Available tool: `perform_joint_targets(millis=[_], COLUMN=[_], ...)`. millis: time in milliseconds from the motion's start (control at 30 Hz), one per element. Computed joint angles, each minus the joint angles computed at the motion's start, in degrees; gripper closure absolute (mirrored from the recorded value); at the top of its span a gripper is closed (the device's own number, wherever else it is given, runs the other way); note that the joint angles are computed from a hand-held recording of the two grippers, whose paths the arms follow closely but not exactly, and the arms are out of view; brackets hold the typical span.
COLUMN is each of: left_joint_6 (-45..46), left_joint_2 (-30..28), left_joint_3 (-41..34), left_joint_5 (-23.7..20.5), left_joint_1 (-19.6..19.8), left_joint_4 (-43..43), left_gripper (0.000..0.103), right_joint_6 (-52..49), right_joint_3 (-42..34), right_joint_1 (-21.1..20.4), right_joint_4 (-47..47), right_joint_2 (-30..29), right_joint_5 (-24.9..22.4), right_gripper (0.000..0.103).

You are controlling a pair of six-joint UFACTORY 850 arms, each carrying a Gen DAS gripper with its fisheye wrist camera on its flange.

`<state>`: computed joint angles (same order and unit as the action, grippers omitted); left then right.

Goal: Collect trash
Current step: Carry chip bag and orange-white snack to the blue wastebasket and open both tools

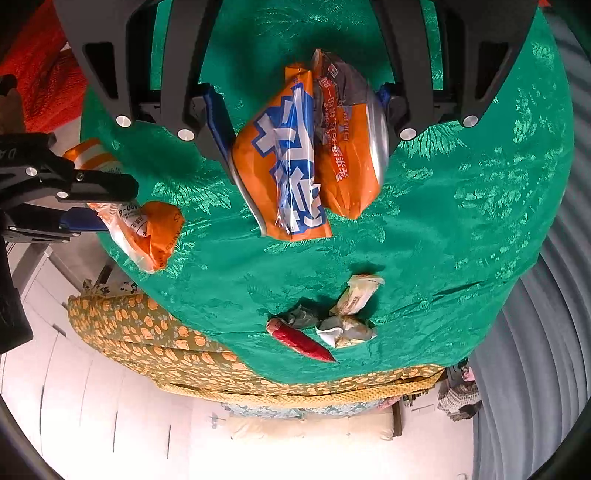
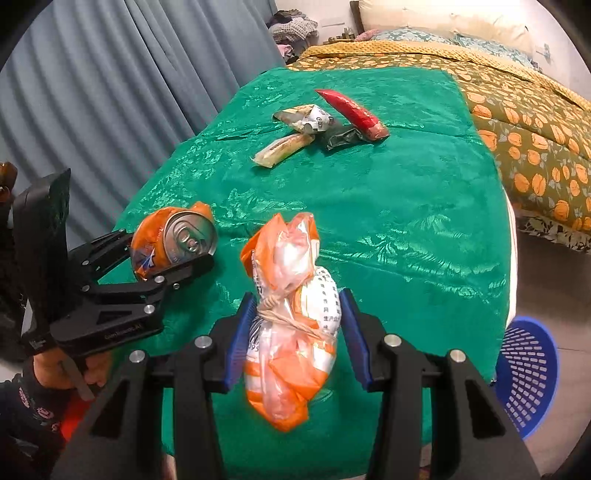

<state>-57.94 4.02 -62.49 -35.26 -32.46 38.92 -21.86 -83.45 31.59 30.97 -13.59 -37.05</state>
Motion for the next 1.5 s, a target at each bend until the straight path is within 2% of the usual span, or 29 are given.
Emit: perform_joint_targets(millis=[567,833,900,967,1133,1333,1500], left_joint_6=[-2.64,0.21,2.77,8.02,20.75,31.88,36.05], left_joint_2=[-2.48,-6.54,-8.17,-10.53,-17.60,-31.04,-41.47], left_joint_3=[-2.94,-8.43,-10.71,-13.98,-22.99,-38.06,-49.15], left_joint_5=[-3.90,-3.96,-2.58,-0.24,2.05,-0.51,-2.82], left_joint_1=[-4.17,-6.77,-7.09,-7.01,-7.87,-10.01,-11.02], left_joint_4=[5.26,3.47,0.31,-6.41,-21.24,-34.09,-39.81], left_gripper=[0.045,0.045,0.045,0.045,0.044,0.043,0.042], right_joint_6=[-5.30,-7.81,-6.94,-5.77,2.02,5.33,5.41], right_joint_3=[3.77,4.47,4.82,5.17,5.79,6.94,9.01], right_joint_1=[-2.95,-7.17,-9.08,-11.09,-16.57,-23.78,-28.33], right_joint_4=[6.55,7.53,5.88,3.84,-7.70,-10.11,-8.38], right_joint_2=[2.41,4.34,5.07,5.74,6.12,3.30,1.09], right_joint_5=[0.48,0.40,0.76,1.06,3.00,3.51,3.74], right_gripper=[0.058,0.058,0.058,0.058,0.058,0.058,0.057])
